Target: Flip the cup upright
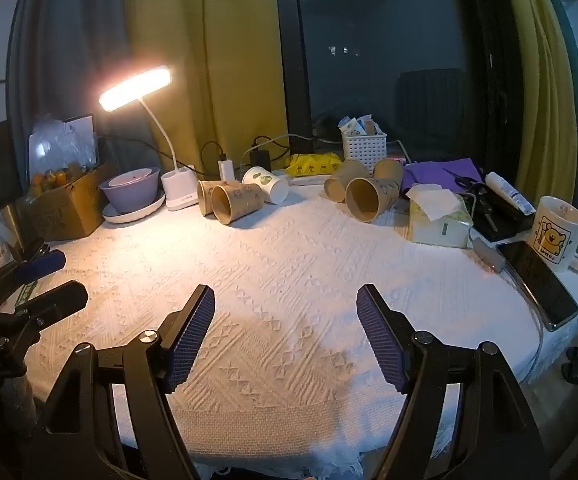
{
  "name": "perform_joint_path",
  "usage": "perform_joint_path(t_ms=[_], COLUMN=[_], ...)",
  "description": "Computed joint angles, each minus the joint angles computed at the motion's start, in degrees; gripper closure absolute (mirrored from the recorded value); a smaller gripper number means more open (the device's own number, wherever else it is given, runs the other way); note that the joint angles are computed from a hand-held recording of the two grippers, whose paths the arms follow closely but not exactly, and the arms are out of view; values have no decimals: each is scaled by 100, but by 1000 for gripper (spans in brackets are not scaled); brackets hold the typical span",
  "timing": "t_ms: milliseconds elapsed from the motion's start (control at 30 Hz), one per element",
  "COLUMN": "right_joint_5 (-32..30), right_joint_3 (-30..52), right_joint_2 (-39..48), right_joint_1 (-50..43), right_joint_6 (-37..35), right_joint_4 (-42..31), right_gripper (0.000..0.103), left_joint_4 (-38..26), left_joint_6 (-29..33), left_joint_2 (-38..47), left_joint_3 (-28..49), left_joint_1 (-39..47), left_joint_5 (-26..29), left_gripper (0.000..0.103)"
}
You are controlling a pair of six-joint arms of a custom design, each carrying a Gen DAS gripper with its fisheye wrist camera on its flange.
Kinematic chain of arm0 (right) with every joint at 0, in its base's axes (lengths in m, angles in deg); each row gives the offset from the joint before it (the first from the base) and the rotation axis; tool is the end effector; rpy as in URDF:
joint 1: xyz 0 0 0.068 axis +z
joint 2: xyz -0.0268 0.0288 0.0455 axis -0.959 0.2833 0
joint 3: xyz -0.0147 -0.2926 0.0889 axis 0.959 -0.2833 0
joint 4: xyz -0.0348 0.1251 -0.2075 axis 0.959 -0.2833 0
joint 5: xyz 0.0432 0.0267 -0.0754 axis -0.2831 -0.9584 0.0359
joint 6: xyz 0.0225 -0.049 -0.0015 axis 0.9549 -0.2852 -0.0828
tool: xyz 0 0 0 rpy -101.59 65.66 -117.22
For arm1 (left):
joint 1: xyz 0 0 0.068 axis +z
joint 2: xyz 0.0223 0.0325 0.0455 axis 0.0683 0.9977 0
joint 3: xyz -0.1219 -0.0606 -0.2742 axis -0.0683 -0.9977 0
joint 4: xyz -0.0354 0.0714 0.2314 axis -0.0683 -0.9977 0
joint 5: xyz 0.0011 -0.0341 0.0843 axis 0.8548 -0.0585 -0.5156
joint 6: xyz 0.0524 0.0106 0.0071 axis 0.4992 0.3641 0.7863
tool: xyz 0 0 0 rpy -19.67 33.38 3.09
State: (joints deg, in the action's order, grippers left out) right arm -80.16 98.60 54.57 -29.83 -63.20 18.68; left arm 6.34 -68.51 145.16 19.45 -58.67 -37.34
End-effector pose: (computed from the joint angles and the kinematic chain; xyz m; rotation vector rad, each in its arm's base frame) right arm 0.1801 0.1678 0.2708 -0.6476 2.0070 0.4228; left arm 0.1272 -0.1777 0.2238 -0.2998 1.9879 0.0752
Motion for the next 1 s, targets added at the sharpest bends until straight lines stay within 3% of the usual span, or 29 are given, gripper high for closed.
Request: perform_joint_path(t_ms=[1000], right_joint_5=[29], right_joint_3=[65], right_joint_2=[-43], right_joint_1=[24], right_joint_6=[-21], right_joint_4=[-79], right_gripper=[26], left_joint_4=[91], left_joint_6=[41], left_joint_2=[1], left_joint_3=[16], left_joint_1=[34], left_joint_5=[-46], left_gripper=[11])
